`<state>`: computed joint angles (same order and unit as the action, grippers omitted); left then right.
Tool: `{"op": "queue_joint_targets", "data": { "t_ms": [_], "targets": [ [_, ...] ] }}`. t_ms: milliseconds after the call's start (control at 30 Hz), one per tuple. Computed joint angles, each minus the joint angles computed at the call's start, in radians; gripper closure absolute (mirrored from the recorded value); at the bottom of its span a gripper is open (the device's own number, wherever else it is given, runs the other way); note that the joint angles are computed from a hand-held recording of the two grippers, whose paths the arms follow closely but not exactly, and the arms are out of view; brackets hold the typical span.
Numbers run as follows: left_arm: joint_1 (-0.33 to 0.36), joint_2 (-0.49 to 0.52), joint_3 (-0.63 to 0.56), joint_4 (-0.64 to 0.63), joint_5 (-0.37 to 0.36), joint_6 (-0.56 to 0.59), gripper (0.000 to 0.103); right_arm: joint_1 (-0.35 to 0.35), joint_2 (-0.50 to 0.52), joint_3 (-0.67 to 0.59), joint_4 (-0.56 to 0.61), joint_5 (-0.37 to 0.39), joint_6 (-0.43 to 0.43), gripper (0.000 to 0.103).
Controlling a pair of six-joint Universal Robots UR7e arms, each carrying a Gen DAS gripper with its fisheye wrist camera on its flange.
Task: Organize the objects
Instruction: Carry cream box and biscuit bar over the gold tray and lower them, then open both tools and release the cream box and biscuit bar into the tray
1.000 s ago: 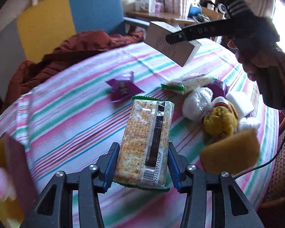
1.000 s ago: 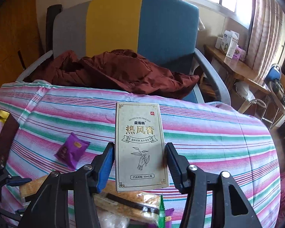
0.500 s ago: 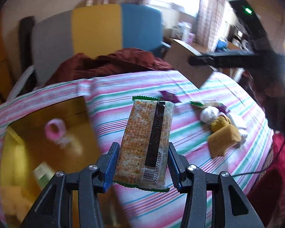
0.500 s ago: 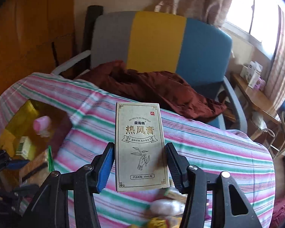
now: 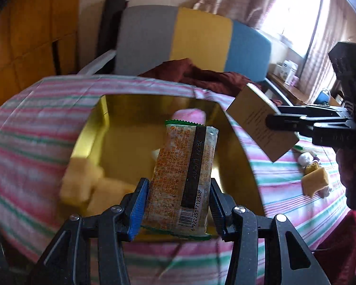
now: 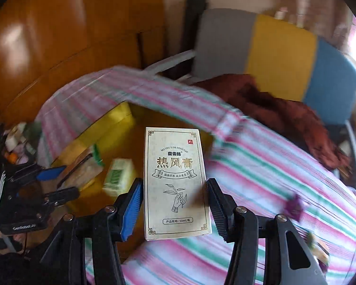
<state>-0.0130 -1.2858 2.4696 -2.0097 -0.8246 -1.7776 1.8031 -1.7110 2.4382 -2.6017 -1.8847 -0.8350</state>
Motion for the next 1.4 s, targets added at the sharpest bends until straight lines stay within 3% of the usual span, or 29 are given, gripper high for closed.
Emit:
{"op": "queue_joint_targets", "data": {
  "t_ms": [167,267,367,433,500,533,667,867,900,933,1000,1133,1400],
  "targets": [
    [-0.068,-0.06,0.059,0.054,-0.058,-0.113,0.053,0.067,0.156,0.001,0.004,-0.106,0.016,0.049],
    [-0.096,-0.089,0.086,0.055,-0.076,-0.146,0.053,0.086,0.29,0.001,-0.144,-0.194,0.021,0.048],
    [-0.108,-0.098,0.099,0.039,-0.079,-0.15,0.053,0.07,0.357,-0.006,-0.268,-0.226,0.055,0.048],
    [-0.107,-0.092,0.101,0.026,-0.075,-0.142,0.053,0.05,0.348,-0.005,-0.292,-0.205,0.079,0.046],
    [-0.102,-0.083,0.102,0.011,-0.077,-0.121,0.053,0.044,0.342,0.005,-0.336,-0.211,0.068,0.032],
    [-0.097,-0.075,0.104,-0.009,-0.077,-0.108,0.053,0.043,0.328,0.007,-0.334,-0.208,0.068,0.03],
    [-0.078,-0.04,0.106,-0.088,-0.071,-0.055,0.053,0.045,0.267,0.025,-0.33,-0.199,0.097,0.03],
    [-0.036,0.027,0.068,-0.155,-0.045,0.128,0.053,0.024,0.154,0.072,-0.326,-0.161,0.136,0.03],
    [-0.031,0.033,0.061,-0.153,-0.037,0.154,0.05,0.019,0.134,0.082,-0.327,-0.156,0.142,0.03],
    [-0.029,0.038,0.047,-0.118,-0.025,0.16,0.039,0.012,0.114,0.09,-0.322,-0.149,0.149,0.03],
    [-0.036,0.035,0.034,-0.053,-0.008,0.126,0.023,-0.003,0.071,0.107,-0.302,-0.134,0.163,0.03],
    [-0.063,-0.015,0.04,0.041,0.008,0.025,0.023,-0.028,-0.006,0.152,-0.28,-0.103,0.171,0.029],
    [-0.125,-0.058,0.028,0.255,-0.077,-0.22,0.023,-0.045,-0.114,0.251,-0.27,-0.067,0.159,0.029]
  ]
}}
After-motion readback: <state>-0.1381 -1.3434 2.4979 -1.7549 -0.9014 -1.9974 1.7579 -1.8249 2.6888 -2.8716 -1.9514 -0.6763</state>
